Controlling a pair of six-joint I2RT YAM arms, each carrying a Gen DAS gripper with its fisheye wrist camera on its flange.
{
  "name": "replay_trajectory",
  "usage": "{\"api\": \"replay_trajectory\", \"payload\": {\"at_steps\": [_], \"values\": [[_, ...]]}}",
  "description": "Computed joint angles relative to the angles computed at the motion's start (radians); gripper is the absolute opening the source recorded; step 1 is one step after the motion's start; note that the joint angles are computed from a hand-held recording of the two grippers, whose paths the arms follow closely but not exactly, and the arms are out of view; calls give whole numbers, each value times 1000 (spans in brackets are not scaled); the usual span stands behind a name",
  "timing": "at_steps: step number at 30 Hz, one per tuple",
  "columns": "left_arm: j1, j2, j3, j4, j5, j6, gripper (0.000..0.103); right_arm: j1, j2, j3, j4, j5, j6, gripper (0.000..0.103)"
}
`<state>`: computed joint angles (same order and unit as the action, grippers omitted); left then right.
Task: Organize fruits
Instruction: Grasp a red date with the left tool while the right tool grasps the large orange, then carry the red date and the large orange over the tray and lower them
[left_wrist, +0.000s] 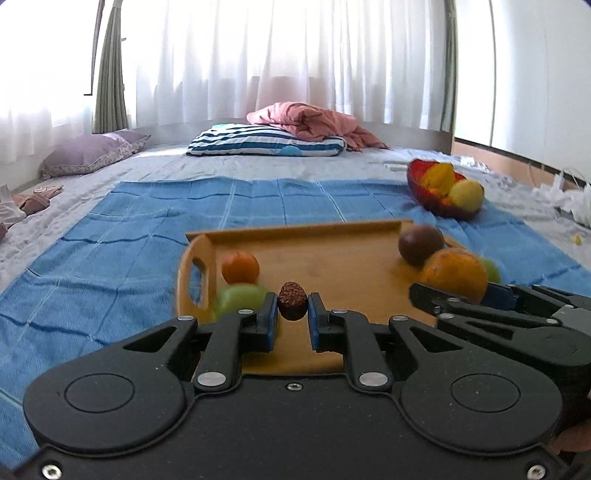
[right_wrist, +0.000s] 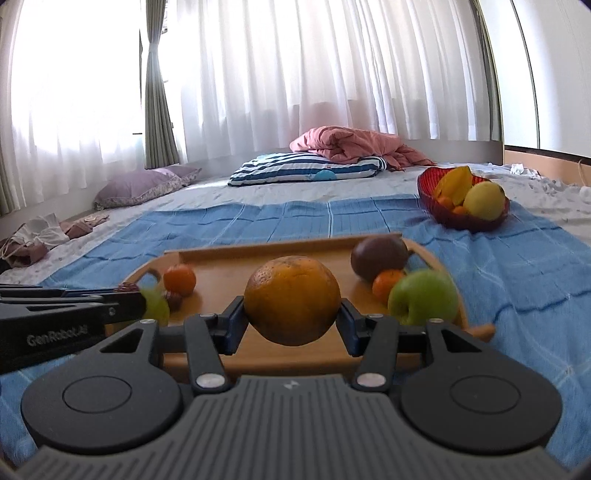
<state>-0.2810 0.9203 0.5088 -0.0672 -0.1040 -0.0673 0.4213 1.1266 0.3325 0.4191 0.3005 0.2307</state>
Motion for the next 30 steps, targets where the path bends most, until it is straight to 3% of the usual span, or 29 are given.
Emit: {"api": "replay_trajectory", "payload": {"at_steps": [20, 30], "values": [[192, 373, 320, -17, 137, 3, 16, -191, 219, 297, -129, -170, -12, 56], [263, 577, 562, -125, 194, 32, 16, -269, 328, 471, -225, -219, -56, 56]]}}
